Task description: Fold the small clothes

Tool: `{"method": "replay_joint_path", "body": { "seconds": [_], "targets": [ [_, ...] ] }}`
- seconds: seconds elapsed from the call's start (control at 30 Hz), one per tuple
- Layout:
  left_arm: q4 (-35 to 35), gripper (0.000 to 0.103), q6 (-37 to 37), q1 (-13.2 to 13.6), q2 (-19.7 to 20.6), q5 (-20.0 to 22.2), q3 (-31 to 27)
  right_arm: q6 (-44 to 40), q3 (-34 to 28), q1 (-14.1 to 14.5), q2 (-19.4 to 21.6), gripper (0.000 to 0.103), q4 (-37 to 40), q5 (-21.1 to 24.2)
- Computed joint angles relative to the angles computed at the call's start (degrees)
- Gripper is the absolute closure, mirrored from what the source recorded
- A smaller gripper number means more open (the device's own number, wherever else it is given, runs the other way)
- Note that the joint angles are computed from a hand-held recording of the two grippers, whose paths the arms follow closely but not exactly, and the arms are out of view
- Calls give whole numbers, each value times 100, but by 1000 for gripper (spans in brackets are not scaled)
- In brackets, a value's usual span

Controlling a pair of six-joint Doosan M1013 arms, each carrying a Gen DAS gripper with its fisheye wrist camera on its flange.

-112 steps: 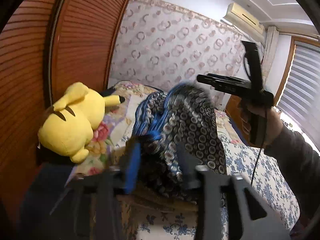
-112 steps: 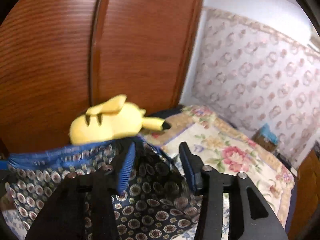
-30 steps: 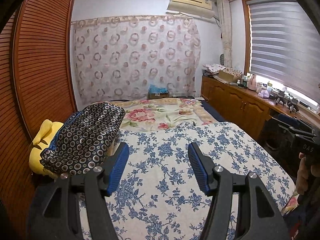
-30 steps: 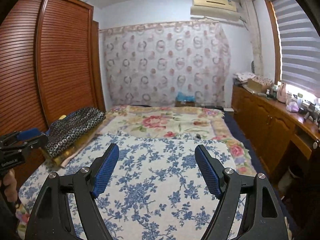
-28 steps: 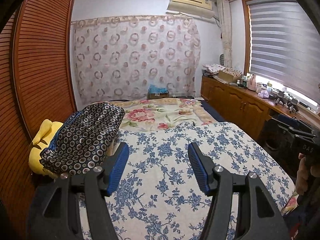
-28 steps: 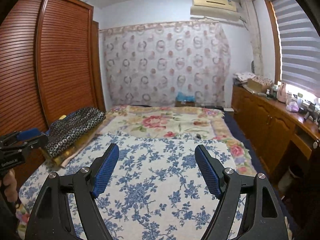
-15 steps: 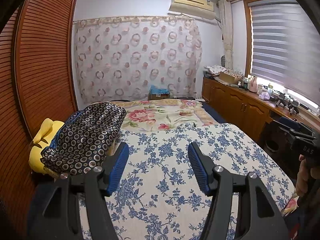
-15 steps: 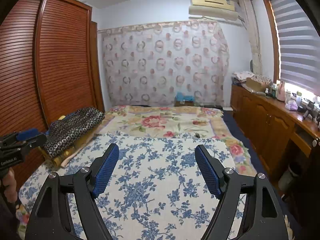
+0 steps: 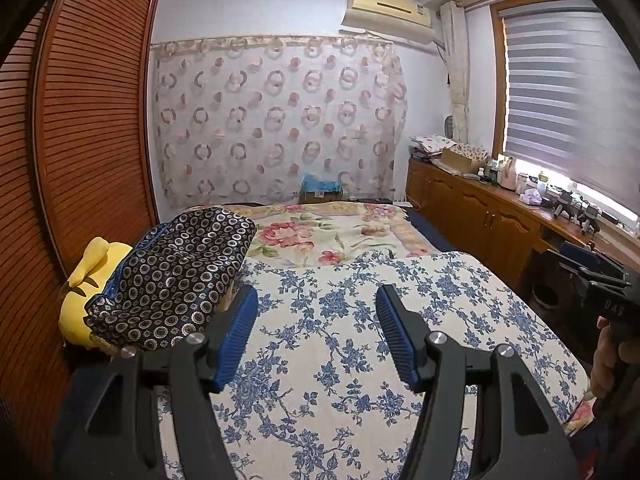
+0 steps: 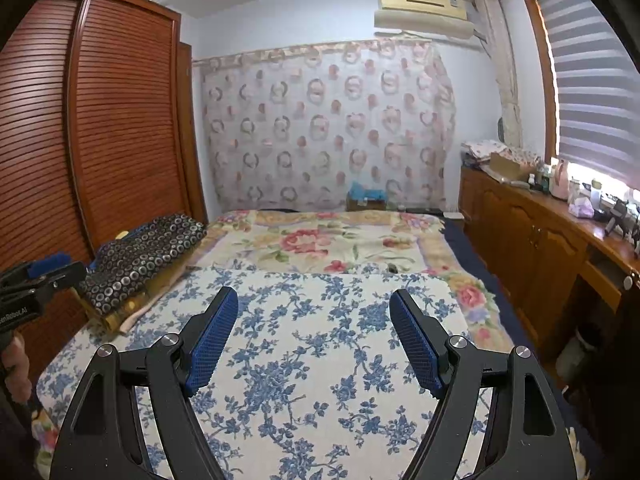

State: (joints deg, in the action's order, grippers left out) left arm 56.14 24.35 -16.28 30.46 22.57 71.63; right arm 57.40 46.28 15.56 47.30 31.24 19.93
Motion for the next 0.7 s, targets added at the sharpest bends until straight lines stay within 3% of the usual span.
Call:
{"method": "replay_joint_path", "body": {
  "seconds": [0.7],
  "targets": [
    [12, 42, -9, 3, -3, -16, 11, -18, 35, 4, -10, 23, 22, -32]
  ]
}}
